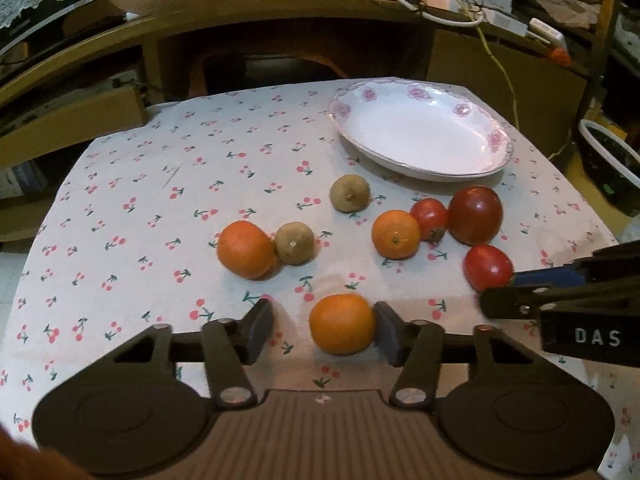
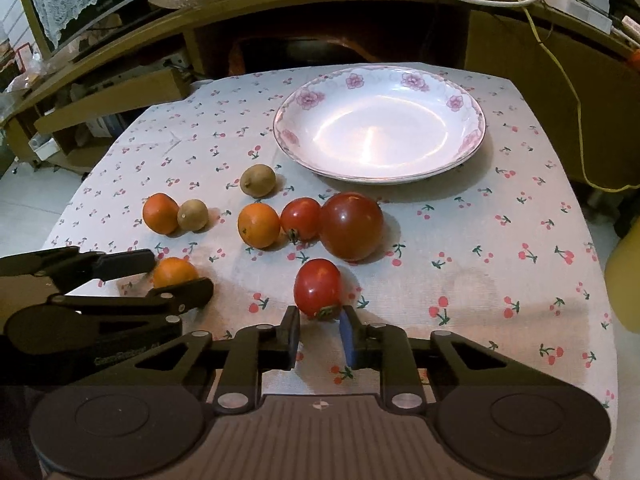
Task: Organize fruits
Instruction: 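Grasp the orange with the left tool while the right tool grasps a red tomato, then carry the orange and red tomato in both tools over the white plate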
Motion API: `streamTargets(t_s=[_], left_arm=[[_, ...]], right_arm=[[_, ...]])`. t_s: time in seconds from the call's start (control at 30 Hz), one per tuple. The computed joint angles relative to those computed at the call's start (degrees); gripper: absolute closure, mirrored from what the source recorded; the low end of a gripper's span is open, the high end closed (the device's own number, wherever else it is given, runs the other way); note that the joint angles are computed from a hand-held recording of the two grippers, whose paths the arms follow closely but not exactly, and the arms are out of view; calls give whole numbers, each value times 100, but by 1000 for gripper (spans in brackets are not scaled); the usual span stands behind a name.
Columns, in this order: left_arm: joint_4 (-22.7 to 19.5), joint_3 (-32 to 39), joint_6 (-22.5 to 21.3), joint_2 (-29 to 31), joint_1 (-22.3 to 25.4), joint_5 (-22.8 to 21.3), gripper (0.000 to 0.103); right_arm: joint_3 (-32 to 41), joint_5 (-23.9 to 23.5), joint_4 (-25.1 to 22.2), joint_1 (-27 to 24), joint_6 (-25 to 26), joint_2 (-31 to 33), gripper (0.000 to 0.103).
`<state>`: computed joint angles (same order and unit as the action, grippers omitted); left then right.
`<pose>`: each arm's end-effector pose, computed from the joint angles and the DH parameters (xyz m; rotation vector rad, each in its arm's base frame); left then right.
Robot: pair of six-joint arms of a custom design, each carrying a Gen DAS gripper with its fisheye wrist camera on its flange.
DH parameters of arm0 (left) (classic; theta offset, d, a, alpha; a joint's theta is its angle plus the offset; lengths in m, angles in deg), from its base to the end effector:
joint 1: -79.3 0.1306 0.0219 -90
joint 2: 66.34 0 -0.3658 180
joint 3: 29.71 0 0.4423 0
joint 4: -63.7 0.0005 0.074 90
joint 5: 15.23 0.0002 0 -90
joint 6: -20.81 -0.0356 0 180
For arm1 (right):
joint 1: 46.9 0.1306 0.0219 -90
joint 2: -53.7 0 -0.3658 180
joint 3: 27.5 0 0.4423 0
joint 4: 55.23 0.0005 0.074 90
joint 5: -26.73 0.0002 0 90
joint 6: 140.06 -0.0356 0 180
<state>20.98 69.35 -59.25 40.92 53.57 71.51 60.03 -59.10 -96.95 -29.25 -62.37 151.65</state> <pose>0.5746 -0.2752 0.3317 0.3143 2.4482 -0.2014 0.5484 0.1713 0.3263 -0.0847 2.4808 0.1327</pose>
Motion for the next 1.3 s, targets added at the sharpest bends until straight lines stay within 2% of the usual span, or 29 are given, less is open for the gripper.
streamTargets(t_s=[0.1,0.2,0.27,0.4,0.53,0.6,0.67,0.73,0.97,1.17,1.3], left_arm=[[35,-14,-143,-16,5,63,54],[41,-24,-213,-26,15,189,61],[186,-109,-248,-74,10,193,61],[280,-159,-268,-106,18,219,61],[309,-166,-293,-99,15,189,60],[331,-170,-295,-95,14,185,60],[299,-154,-290,-88,16,199,61],[264,-138,-293,-85,17,246,65],[313,-221,-432,-201,-30,206,65],[224,-263,-229,-404,-51,128,65],[49,4,-187,-348,-66,88,65]], right_arm=[[8,-80,22,-12,-7,6,72],[19,-47,52,1,-35,23,60],[40,-2,68,19,-37,56,54],[68,29,113,65,39,102,50],[105,69,121,74,36,137,51],[123,161,99,94,65,153,56],[120,290,84,120,133,149,69],[109,307,65,108,131,129,73],[80,174,-34,100,103,60,74],[-71,134,37,98,59,-179,74],[-144,213,160,117,134,-364,74]])
